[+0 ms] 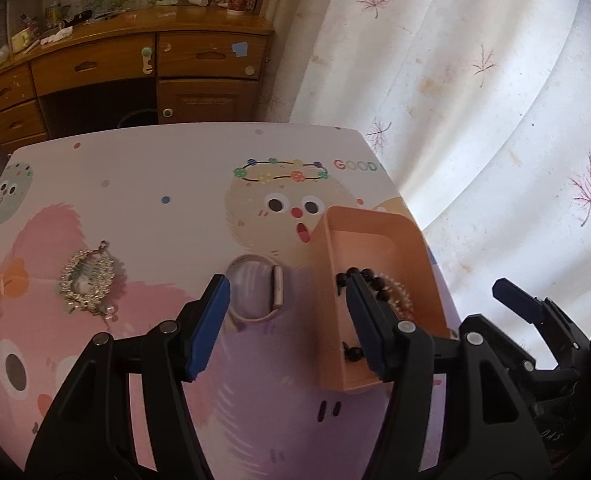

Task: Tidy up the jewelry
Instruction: 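Carry the smartwatch and red bangle to the peach box and release, then move the left tool to the gold leaf hair comb and grasp it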

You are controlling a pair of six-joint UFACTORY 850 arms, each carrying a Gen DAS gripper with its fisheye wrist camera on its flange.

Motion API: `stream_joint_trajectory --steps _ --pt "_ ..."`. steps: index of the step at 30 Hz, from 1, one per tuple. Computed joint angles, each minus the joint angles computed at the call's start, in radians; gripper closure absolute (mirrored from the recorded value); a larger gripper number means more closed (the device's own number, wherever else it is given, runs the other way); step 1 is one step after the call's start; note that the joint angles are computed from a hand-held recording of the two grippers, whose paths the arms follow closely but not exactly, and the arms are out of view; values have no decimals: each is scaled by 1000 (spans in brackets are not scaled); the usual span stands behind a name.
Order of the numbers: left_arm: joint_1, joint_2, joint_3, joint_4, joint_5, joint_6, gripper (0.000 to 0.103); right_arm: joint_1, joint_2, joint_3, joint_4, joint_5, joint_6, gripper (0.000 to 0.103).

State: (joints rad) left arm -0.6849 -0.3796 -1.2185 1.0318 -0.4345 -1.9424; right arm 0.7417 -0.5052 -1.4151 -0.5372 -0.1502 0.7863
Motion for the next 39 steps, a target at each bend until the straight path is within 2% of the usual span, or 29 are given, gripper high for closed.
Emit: stream_joint_trajectory --steps 2,5,7,10,13,17,19,24,28,32,34,39 --pt "8 29 41 -37 -13 35 45 15 -9 -7 49 1 -24 15" --pt "21 72 102 -94 -38 91 45 36 -36 -33 222 -8 -167 15" --pt "31 103 145 -118 -49 117 45 50 -55 -52 282 -19 -219 15" --pt "53 143 205 -163 -50 167 45 82 -96 -101 301 -46 -226 15" --pt "94 169 250 -275 -31 293 45 119 -143 -155 310 -66 -217 15" --pt "164 156 271 -485 10 525 44 162 -208 -228 306 -96 -199 15" --pt "189 154 287 -498 25 556 43 186 -246 -270 282 -120 -182 15" --pt "238 127 302 -464 84 575 38 230 -351 -382 202 -198 -147 17" --pt "262 116 326 -340 171 479 36 253 -441 -484 149 -267 -136 32" --pt "275 87 320 -260 213 425 34 268 -499 -550 88 -299 -117 44" --pt "275 78 318 -181 218 357 32 272 -523 -580 104 -309 -146 53" --pt "273 67 325 83 221 98 30 278 -568 -642 126 -346 -209 65"
